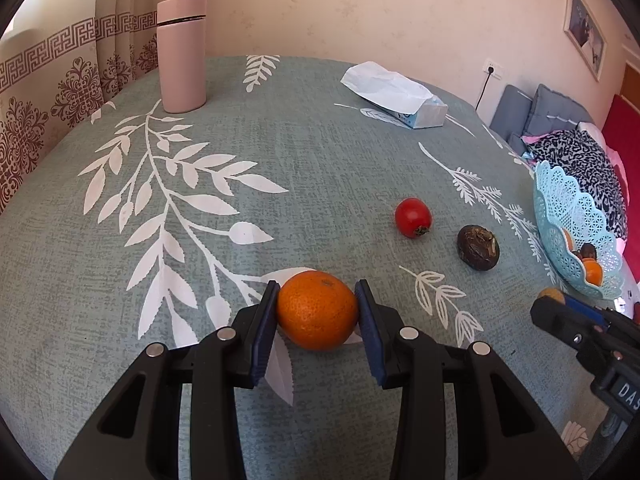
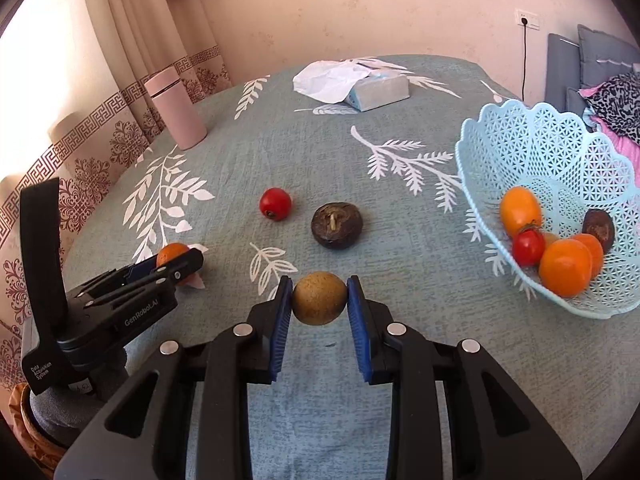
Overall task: Organize fruits
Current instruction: 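Lower the tan fruit into the basket and open the right tool while the left holds the orange, then carry the large orange into the basket with the left tool and open it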
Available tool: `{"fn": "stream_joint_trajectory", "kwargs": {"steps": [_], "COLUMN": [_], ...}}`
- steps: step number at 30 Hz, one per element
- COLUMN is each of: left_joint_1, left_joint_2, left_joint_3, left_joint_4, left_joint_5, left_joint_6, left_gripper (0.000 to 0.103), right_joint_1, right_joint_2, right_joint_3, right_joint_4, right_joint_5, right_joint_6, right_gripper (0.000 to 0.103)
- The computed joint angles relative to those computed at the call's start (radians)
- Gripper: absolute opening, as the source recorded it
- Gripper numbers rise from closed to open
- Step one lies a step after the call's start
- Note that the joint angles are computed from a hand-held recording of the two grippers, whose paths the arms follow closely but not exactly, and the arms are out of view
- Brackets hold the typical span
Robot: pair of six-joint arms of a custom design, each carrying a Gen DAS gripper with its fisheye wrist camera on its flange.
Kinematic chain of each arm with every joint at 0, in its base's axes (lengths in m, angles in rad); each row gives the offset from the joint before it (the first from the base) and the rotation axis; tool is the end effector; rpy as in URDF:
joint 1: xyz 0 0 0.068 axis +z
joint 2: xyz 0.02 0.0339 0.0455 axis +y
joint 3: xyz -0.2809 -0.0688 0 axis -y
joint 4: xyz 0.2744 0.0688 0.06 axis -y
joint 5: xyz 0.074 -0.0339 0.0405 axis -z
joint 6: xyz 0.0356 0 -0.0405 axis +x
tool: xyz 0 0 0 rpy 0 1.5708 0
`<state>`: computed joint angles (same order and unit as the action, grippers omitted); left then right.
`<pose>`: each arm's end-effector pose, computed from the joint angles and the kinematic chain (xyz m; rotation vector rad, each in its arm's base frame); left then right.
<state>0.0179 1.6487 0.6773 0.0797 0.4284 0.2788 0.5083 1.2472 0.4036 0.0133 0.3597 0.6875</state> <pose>0.3132 -0.0092 0.1181 0.4919 2.3408 -0.3886 0.2073 0.1011 0.1355 0.3728 2.3091 0.1592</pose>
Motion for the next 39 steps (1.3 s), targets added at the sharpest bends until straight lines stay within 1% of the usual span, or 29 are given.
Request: {"fn": "stream_joint_trajectory", "kwargs": {"steps": [6, 11, 17, 21, 22, 24, 25, 26, 30, 35, 39], "left_joint_1": [-0.005, -0.007, -0.013, -0.021, -0.022, -0.026, -0.028, -0.03, -0.042, -0.073, -0.129], "left_joint_2": [0.0, 0.001, -0.002, -0.006, -0.007, -0.01, -0.012, -0.014, -0.026, -0.069, -0.115], "left_joint_3": [-0.001, 0.0, -0.005, -0.011, -0.012, -0.016, -0.017, -0.019, -0.023, -0.032, -0.039], "left_joint_4": [0.003, 0.003, 0.01, 0.018, 0.02, 0.024, 0.026, 0.028, 0.023, 0.002, -0.015], "left_joint_5": [-0.009, -0.014, -0.027, -0.042, -0.046, -0.055, -0.06, -0.065, -0.083, -0.086, -0.09], "left_joint_6": [0.001, 0.003, 0.004, 0.004, 0.005, 0.005, 0.006, 0.006, 0.001, -0.007, -0.014], "left_gripper": [0.039, 0.039, 0.039, 0.039, 0.039, 0.039, 0.039, 0.039, 0.039, 0.039, 0.039], "right_joint_1": [-0.096, -0.205, -0.397, -0.511, -0.539, -0.597, -0.627, -0.642, -0.659, -0.593, -0.546], "right_joint_2": [-0.192, -0.374, -0.567, -0.638, -0.647, -0.675, -0.697, -0.73, -0.808, -0.861, -0.894], "right_joint_3": [-0.054, -0.095, -0.143, -0.166, -0.172, -0.184, -0.189, -0.198, -0.212, -0.218, -0.23], "right_joint_4": [-0.1, -0.214, -0.33, -0.36, -0.359, -0.366, -0.375, -0.387, -0.431, -0.462, -0.473], "right_joint_5": [0.041, 0.068, 0.04, 0.016, 0.01, -0.016, -0.03, -0.03, -0.02, 0.049, 0.096], "right_joint_6": [-0.006, -0.023, -0.072, -0.11, -0.117, -0.128, -0.129, -0.125, -0.141, -0.128, -0.109], "right_gripper": [0.029, 0.029, 0.029, 0.029, 0.03, 0.038, 0.053, 0.059, 0.059, 0.059, 0.06]}}
